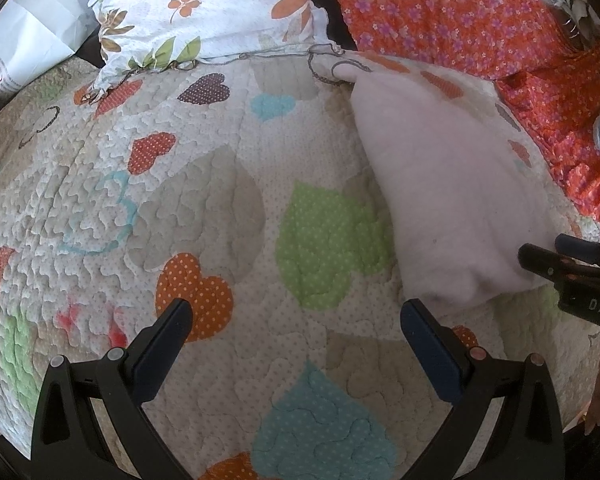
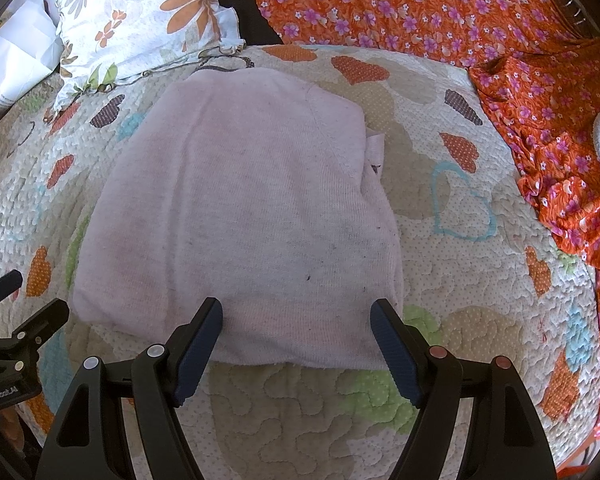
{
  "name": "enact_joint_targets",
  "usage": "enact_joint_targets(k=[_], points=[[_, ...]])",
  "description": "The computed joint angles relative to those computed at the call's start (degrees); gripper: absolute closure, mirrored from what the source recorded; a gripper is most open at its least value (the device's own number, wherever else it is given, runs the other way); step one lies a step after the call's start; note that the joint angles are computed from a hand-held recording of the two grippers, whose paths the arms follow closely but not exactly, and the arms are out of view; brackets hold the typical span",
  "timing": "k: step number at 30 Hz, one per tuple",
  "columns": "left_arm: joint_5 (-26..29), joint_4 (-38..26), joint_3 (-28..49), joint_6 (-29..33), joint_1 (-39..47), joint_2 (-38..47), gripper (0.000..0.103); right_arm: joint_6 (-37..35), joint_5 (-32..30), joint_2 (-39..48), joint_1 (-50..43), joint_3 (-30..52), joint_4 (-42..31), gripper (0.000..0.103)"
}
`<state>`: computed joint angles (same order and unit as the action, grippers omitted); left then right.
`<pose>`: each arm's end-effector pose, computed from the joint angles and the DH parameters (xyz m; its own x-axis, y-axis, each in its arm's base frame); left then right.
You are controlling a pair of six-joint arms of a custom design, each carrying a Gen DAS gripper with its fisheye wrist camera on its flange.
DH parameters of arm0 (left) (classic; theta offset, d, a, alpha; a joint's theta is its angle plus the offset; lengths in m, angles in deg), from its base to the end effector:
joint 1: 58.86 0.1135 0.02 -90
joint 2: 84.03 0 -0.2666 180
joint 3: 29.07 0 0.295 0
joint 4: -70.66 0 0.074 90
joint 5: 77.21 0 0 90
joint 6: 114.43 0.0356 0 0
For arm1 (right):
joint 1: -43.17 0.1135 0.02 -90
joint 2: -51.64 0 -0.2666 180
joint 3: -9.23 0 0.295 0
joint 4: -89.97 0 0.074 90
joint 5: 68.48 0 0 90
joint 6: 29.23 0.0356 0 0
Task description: Fold small clothes
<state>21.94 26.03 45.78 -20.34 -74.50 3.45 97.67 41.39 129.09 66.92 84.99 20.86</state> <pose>0.3405 -0.1012 0.2235 -0.7830 0.2923 -0.5490 0.4059 0.9090 -0.0948 0.2724 0.1066 0.2635 -0.8572 0.2397 -0.4557 0.2979 0.9528 -0.0592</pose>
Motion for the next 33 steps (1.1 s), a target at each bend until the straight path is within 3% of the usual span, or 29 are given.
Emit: enact_joint_targets(k=[33], points=[[-0.3, -0.6, 0.5, 0.1, 0.2, 1.2, 0.0, -0.5, 0.9, -1.4, 0.1, -0.1, 0.8, 0.022]])
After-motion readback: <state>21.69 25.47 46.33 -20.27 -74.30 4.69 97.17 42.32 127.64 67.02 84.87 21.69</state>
